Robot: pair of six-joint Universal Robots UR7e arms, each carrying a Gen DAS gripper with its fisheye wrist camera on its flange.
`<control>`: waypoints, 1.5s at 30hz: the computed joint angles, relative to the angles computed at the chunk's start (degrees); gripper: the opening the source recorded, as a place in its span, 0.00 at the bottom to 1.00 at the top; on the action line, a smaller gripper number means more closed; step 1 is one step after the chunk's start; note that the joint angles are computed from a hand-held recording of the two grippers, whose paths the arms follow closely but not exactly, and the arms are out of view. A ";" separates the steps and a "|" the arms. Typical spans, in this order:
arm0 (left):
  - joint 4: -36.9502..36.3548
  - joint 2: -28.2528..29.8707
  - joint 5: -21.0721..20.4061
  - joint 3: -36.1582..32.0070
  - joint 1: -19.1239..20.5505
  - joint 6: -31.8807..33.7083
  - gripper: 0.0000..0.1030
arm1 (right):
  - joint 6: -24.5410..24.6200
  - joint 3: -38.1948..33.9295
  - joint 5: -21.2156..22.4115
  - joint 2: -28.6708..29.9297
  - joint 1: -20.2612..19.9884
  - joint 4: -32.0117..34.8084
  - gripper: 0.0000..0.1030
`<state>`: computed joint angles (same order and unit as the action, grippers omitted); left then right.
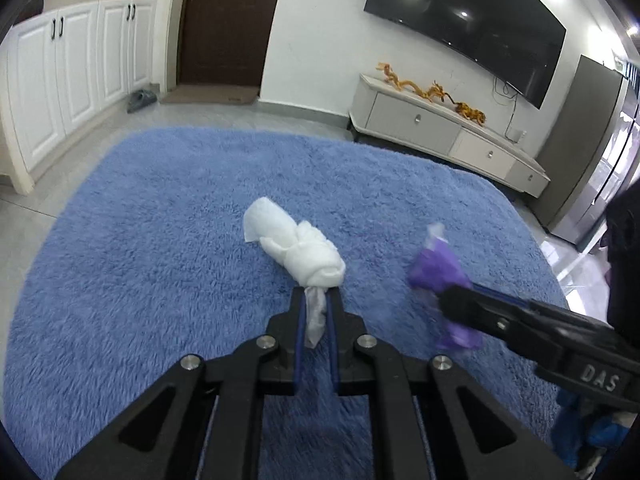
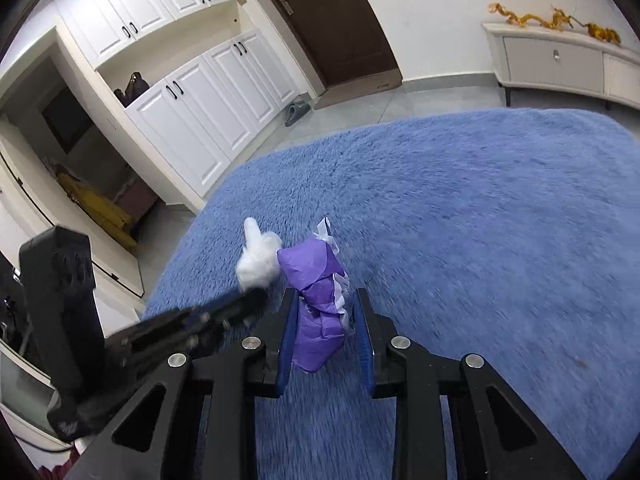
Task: Collect trash
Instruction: 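Grasp the white tissue with left tool while right tool grasps purple bag, then carry both items over the bin and open both tools to drop them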
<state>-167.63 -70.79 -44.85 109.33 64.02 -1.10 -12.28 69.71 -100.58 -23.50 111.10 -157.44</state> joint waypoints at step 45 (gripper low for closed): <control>6.40 -5.68 19.66 19.39 -28.47 -10.74 0.09 | 4.16 50.24 -10.09 -34.09 -3.07 -33.22 0.26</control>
